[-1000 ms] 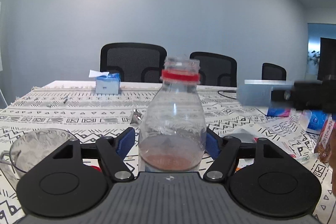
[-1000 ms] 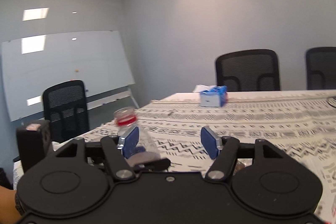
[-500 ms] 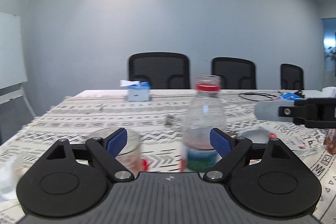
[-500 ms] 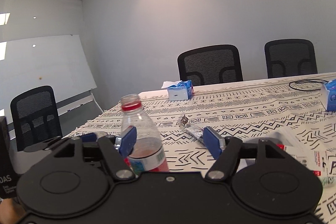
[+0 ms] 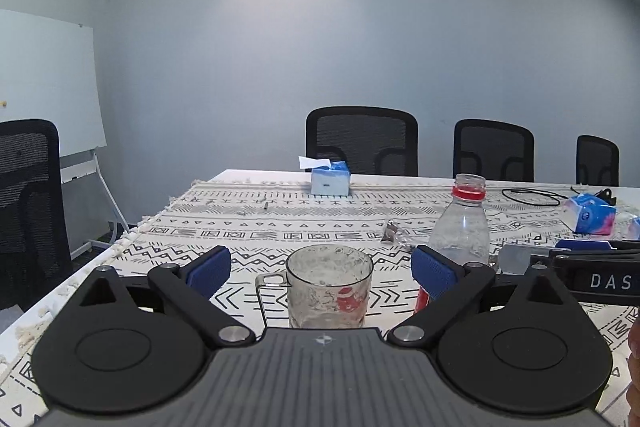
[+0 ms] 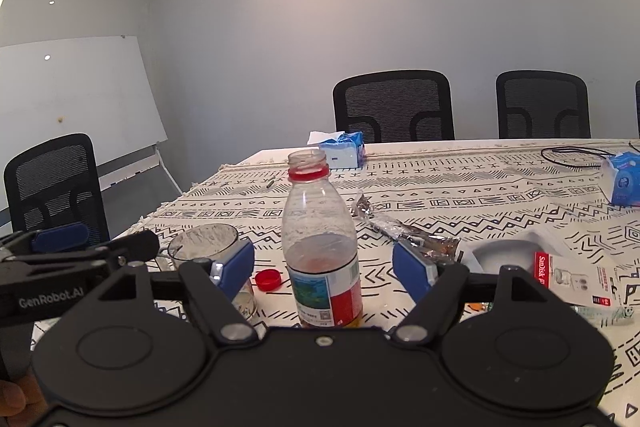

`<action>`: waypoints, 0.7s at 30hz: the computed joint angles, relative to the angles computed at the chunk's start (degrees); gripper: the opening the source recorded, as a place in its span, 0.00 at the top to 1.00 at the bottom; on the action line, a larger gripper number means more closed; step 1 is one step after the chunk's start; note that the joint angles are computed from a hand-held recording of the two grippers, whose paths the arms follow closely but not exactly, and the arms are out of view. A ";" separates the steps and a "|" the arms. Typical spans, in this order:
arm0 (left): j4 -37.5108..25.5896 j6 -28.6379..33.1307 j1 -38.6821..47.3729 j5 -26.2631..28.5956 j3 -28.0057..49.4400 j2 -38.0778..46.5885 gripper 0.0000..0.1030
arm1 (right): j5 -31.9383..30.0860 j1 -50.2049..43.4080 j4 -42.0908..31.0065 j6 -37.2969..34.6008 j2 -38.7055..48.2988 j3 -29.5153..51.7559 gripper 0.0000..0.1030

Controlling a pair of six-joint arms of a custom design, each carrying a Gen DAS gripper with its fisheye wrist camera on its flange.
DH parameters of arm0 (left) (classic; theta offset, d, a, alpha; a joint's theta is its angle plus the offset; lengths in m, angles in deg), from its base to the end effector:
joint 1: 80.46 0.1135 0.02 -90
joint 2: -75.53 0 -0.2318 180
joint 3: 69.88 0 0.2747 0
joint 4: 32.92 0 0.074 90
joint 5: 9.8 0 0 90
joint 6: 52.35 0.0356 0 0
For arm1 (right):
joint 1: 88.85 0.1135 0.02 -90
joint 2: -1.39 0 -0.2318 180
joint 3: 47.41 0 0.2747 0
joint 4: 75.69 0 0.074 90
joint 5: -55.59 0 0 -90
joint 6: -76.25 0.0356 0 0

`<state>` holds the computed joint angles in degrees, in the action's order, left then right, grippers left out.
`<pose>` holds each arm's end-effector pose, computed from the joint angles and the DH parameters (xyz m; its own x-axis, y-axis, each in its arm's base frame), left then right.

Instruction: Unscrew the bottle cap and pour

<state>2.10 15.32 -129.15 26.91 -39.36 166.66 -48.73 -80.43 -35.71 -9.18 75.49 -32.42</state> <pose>0.1834 -0.1654 0.0648 -0.2530 -0.0562 -0.9658 -0.1345 0.9907 -0.0224 0.1966 0.0380 0.0651 -0.3529 0.0258 -0.9353 -0.3460 0.9252 0.1561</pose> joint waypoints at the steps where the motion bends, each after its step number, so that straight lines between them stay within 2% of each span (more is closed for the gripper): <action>1: -0.08 -0.48 0.00 0.09 -0.07 0.03 0.05 | 0.46 0.26 0.07 0.00 0.00 -0.10 0.23; 5: -1.18 -2.07 -0.15 0.05 0.09 0.11 0.04 | 2.86 1.79 1.26 0.04 2.24 0.67 0.22; 10: -6.97 -4.20 -1.69 -3.08 1.66 -0.22 0.05 | 4.48 2.45 2.30 0.34 3.62 1.16 0.21; 21: -6.63 -5.49 -1.44 -2.88 0.99 -0.70 0.04 | 6.95 3.64 3.71 0.01 6.18 2.58 0.17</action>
